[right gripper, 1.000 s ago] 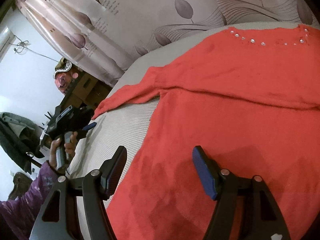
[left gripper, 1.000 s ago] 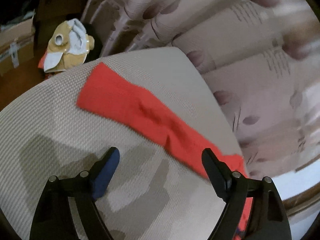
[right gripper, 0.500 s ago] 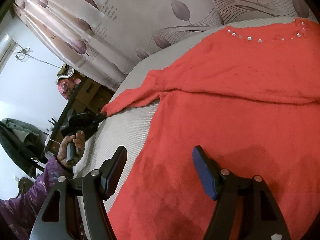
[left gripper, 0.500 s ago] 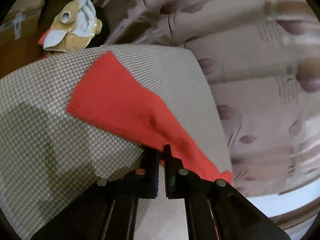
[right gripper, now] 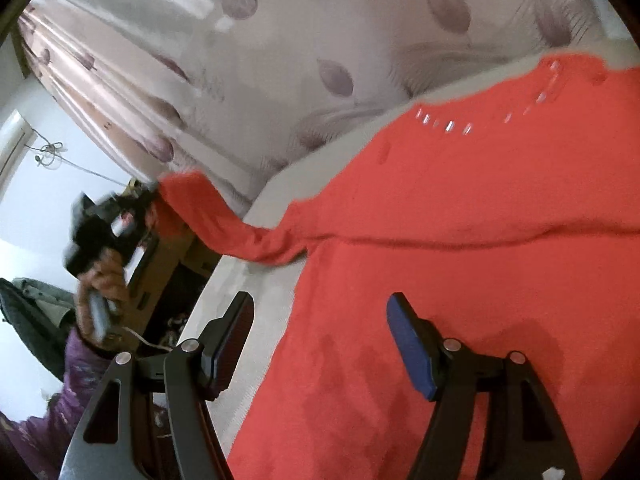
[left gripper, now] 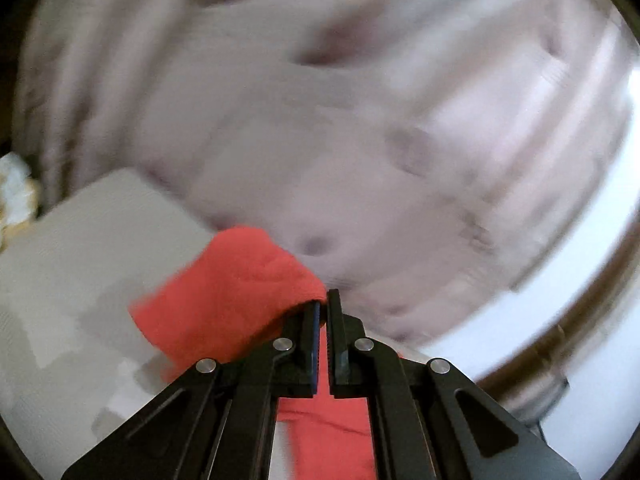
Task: Fold small clothes
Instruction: 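Fold the held sleeve across the sweater body with the left gripper, release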
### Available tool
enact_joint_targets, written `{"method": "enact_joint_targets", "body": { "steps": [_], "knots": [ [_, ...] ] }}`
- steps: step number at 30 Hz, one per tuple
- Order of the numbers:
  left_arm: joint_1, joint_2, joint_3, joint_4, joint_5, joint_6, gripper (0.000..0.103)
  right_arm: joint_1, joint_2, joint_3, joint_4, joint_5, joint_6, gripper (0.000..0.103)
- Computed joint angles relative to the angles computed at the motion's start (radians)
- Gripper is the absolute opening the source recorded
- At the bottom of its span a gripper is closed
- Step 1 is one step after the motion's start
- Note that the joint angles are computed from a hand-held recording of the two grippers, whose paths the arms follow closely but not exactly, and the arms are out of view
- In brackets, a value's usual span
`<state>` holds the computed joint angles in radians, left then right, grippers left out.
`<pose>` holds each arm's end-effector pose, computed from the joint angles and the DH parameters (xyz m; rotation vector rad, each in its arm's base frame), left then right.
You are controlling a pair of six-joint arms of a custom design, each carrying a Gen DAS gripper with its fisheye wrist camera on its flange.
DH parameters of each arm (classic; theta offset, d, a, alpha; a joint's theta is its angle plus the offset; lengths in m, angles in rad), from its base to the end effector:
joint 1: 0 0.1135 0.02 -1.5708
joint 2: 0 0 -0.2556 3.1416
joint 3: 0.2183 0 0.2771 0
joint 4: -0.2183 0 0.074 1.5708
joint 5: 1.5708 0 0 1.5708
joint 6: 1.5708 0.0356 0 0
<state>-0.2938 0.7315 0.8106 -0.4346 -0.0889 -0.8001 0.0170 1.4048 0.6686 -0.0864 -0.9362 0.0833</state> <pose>0.1898 -0.0541 0.3273 -0.5547 1.8999 -0.6403 0.2827 0.0335 0.1587 -0.3635 2.2132 1.1542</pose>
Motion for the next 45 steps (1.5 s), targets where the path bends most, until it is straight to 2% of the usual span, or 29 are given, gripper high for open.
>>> {"method": "enact_joint_targets", "body": {
  "steps": [3, 5, 8, 11, 14, 15, 16, 18, 21, 24, 30, 32, 35, 37, 38, 39, 40, 42, 43, 44, 45],
  "knots": [
    [-0.229, 0.246, 0.162, 0.098, -0.107, 0.009, 0.003, -0.095, -0.037, 0.003, -0.061, -0.045, -0.058, 0.067],
    [-0.334, 0.445, 0.289, 0.156, -0.134, 0.034, 0.003, -0.169, -0.040, 0.012, -0.099, -0.079, -0.099, 0.068],
    [-0.409, 0.714, 0.459, 0.222, -0.094, 0.055, 0.003, -0.276, -0.003, 0.041, -0.181, -0.127, -0.182, 0.068],
    [-0.471, 0.929, 0.601, 0.258, -0.086, 0.156, 0.003, -0.370, 0.041, 0.077, -0.270, -0.159, -0.272, 0.068],
    [-0.528, 1.124, 0.756, 0.221, -0.097, 0.241, 0.013, -0.445, 0.076, 0.110, -0.355, -0.185, -0.366, 0.068],
    [-0.540, 1.162, 0.786, 0.201, -0.105, 0.248, 0.023, -0.462, 0.084, 0.120, -0.378, -0.188, -0.392, 0.068],
    [-0.550, 1.179, 0.794, 0.195, -0.119, 0.247, 0.039, -0.476, 0.094, 0.132, -0.400, -0.190, -0.414, 0.068],
    [-0.568, 1.165, 0.748, 0.240, -0.163, 0.236, 0.059, -0.500, 0.112, 0.155, -0.440, -0.193, -0.457, 0.068],
    [-0.567, 1.055, 0.602, 0.333, -0.196, 0.182, 0.087, -0.523, 0.117, 0.180, -0.471, -0.194, -0.486, 0.068],
    [-0.559, 0.918, 0.412, 0.424, -0.247, 0.110, 0.089, -0.521, 0.139, 0.212, -0.448, -0.171, -0.455, 0.068],
    [-0.596, 0.725, 0.111, 0.334, -0.407, -0.034, 0.089, -0.472, 0.221, 0.324, -0.438, -0.116, -0.431, 0.068],
    [-0.597, 0.685, 0.020, 0.354, -0.429, -0.086, 0.089, -0.437, 0.223, 0.343, -0.384, -0.056, -0.372, 0.068],
    [-0.603, 0.654, -0.091, 0.425, -0.459, -0.163, 0.089, -0.333, 0.164, 0.312, -0.311, 0.123, -0.342, 0.068],
    [-0.588, 0.659, -0.124, 0.465, -0.431, -0.215, 0.089, -0.263, 0.121, 0.272, -0.264, 0.234, -0.343, 0.067],
    [-0.584, 0.648, -0.145, 0.487, -0.419, -0.230, 0.089, -0.218, 0.100, 0.246, -0.237, 0.317, -0.348, 0.065],
    [-0.577, 0.644, -0.157, 0.500, -0.405, -0.242, 0.089, -0.138, 0.084, 0.212, -0.183, 0.480, -0.351, 0.064],
    [-0.570, 0.646, -0.161, 0.499, -0.394, -0.259, 0.089, -0.108, 0.084, 0.203, -0.158, 0.545, -0.351, 0.063],
    [-0.558, 0.662, -0.163, 0.514, -0.371, -0.282, 0.089, -0.048, 0.111, 0.204, -0.110, 0.684, -0.350, 0.050],
    [-0.556, 0.660, -0.174, 0.533, -0.369, -0.282, 0.089, -0.036, 0.142, 0.228, -0.114, 0.731, -0.333, 0.035],
    [-0.560, 0.659, -0.177, 0.536, -0.374, -0.284, 0.089, -0.035, 0.168, 0.253, -0.123, 0.739, -0.313, 0.027],
    [-0.564, 0.660, -0.178, 0.533, -0.377, -0.286, 0.089, -0.048, 0.190, 0.276, -0.133, 0.718, -0.281, 0.025]
  ]
}}
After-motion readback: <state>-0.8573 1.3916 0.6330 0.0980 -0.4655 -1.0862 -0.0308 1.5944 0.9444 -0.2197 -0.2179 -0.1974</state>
